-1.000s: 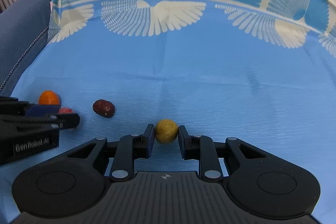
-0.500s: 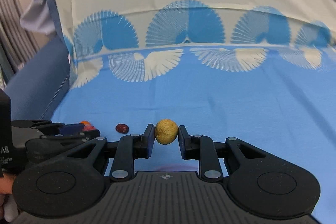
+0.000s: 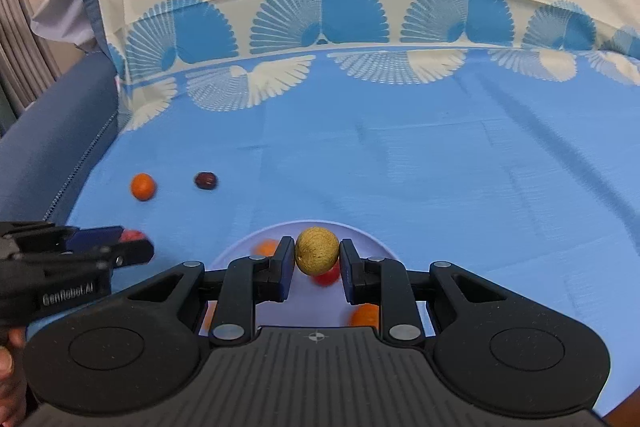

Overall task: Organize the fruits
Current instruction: 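Carry the yellow-green fruit in the right gripper over the plate while the left gripper carries the wrapped red fruit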

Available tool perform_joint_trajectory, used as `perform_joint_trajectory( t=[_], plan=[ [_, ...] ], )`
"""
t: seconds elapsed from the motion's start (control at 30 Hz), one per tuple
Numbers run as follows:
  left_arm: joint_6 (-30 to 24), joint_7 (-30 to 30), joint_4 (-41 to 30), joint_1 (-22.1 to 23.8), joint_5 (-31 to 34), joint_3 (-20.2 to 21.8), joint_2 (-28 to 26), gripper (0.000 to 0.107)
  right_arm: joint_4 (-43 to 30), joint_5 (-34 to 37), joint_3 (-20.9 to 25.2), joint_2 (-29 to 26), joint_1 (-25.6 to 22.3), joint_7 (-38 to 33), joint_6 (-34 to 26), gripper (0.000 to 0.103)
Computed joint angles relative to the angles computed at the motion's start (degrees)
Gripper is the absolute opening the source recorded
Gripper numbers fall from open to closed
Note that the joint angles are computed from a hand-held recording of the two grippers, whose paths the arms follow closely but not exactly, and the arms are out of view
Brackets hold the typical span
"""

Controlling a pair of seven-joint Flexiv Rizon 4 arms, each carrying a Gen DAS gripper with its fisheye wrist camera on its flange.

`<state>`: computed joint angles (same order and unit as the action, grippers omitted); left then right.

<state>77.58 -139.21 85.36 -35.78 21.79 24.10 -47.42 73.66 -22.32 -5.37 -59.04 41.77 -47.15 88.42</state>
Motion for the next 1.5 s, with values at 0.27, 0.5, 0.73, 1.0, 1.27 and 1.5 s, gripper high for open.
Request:
perform_joint_trajectory(
  t=[0.27,0.5,0.73,1.0,1.27,1.5],
  plan=[
    [-2.1,3.4,-3.4,1.2,0.3,-2.1,-2.4,0.033,0.9,0.4,-2.2,-0.2,0.3,1.2,0.8,0.026],
    [-2.4,4.6,-4.2,1.6,-0.2,-2.7,-3.0,0.033,0.1,0.3,-1.2,-0.7,-0.8,0.8,0.5,0.026],
    [-1.1,4.6,-4.4,1.9,-0.8,-2.9,-3.5,0.033,-0.1,0.1,-0.2,-0.9,-1.3,-0.5,0.2,0.026],
    [4.0,4.7,-3.6,1.6,-3.1,-1.8,-4.0,0.033,-0.1,-0.2,0.8,-0.8,-1.7,-2.0,-0.6,0.026],
    [9.2,9.8,-3.3,0.8,-7.1,-1.4,-5.5,0.033,-1.7,-0.6,7.0,-1.2,-4.6,-7.6,-4.0,0.026],
    [9.8,16.2,-3.2,1.4,-11.5,-3.1,-6.6,0.033,-3.5,1.1,11.2,-1.7,-6.0,-12.8,-9.8,0.026]
  ],
)
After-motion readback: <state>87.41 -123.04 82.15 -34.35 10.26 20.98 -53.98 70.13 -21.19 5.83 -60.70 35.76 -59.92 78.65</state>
